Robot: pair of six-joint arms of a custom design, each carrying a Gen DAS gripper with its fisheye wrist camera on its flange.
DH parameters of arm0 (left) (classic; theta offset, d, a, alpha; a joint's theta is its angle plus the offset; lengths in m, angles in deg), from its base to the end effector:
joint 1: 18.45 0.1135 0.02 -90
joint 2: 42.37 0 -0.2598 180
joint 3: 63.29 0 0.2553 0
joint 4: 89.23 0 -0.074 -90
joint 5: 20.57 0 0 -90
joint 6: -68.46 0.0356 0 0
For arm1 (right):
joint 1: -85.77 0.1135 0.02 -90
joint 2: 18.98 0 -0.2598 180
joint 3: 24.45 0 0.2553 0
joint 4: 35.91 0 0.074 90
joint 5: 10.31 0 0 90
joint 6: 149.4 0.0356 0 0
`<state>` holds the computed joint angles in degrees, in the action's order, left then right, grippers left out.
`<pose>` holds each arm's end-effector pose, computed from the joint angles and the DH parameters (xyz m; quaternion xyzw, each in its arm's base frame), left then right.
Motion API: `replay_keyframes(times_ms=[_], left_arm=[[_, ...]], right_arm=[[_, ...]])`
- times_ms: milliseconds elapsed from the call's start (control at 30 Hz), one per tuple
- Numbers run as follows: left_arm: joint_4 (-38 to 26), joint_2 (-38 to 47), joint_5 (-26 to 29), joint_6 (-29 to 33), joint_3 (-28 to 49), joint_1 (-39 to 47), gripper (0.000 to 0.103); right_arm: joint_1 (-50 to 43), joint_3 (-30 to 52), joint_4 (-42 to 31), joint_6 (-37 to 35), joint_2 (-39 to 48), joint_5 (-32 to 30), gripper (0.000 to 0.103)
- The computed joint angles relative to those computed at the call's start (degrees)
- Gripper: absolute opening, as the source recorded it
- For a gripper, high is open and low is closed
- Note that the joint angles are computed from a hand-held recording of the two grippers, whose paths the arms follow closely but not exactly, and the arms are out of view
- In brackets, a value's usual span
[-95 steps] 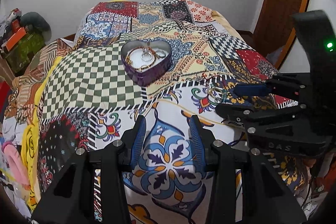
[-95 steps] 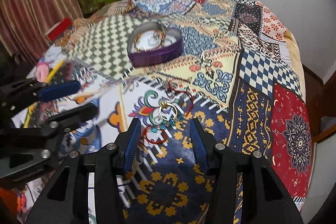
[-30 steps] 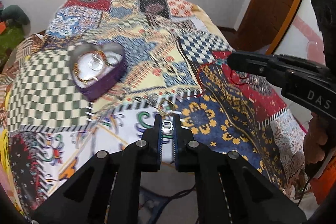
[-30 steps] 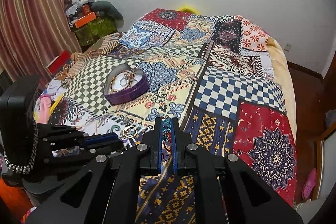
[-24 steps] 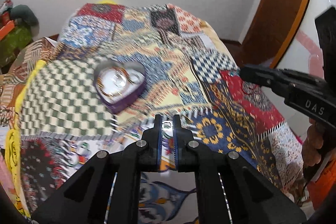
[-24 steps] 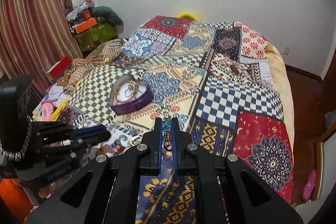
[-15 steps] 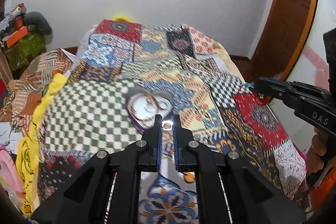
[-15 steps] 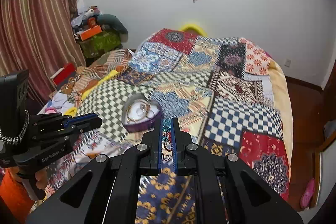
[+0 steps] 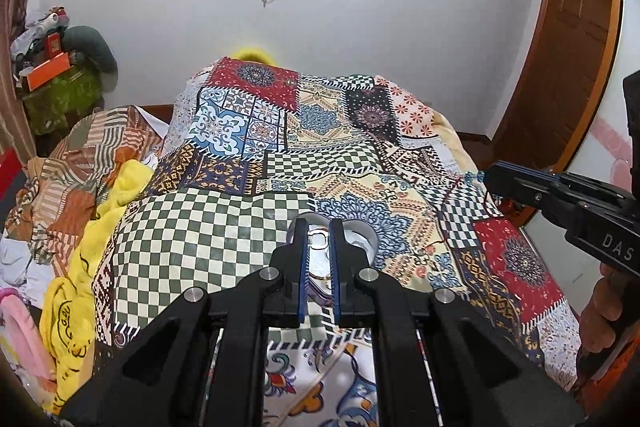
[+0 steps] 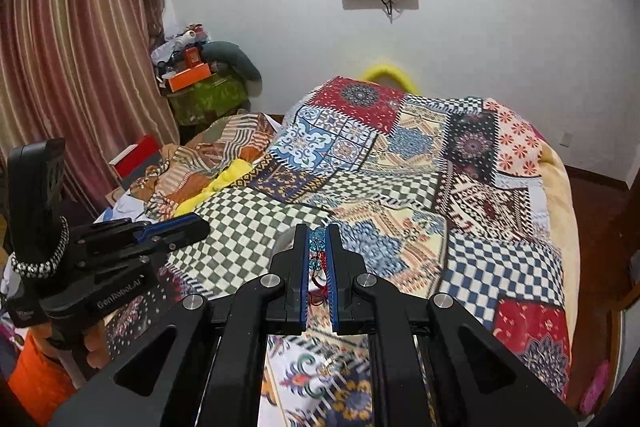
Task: Organize jewelry
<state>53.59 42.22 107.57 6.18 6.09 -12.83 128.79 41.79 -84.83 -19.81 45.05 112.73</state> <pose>0.3048 0.0079 0.2244 0.2748 0.8579 -0.2089 0.3806 0.1833 0.1445 0.2813 0.0782 0.8939 0.0349 0.4401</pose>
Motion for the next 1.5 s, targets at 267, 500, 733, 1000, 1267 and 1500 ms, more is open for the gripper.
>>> replay_keyframes(times_ms=[267, 500, 733, 1000, 1267, 1500], left_arm=[[3.22, 7.17, -2.02, -1.3, 2.1, -2.53, 0.007], [5.9, 12.84, -4.19, -1.4, 3.33, -5.05, 0.007], [5.99, 18.3, -5.7, -1.3, 5.77, -7.34, 0.007], [5.19, 22.02, -7.41, -0.59, 7.62, -9.55, 0.007], [5.33, 22.53, -7.73, -1.12, 7.72, -9.67, 0.007], [4.77, 20.22, -7.39, -0.51, 7.08, -8.92, 0.014]], right_arm=[[-5.22, 0.07, 6.89, -3.31, 5.62, -6.15, 0.007], [-10.14, -1.63, 11.77, -4.39, 9.18, -13.43, 0.007], [-15.03, -2.7, 15.08, -5.38, 14.7, -21.84, 0.007], [-17.28, -2.5, 15.13, -6.18, 19.37, -25.88, 0.007], [-19.18, -3.36, 16.26, -5.84, 20.38, -29.46, 0.007], [-19.53, -2.58, 15.29, -5.82, 20.49, -30.94, 0.021]])
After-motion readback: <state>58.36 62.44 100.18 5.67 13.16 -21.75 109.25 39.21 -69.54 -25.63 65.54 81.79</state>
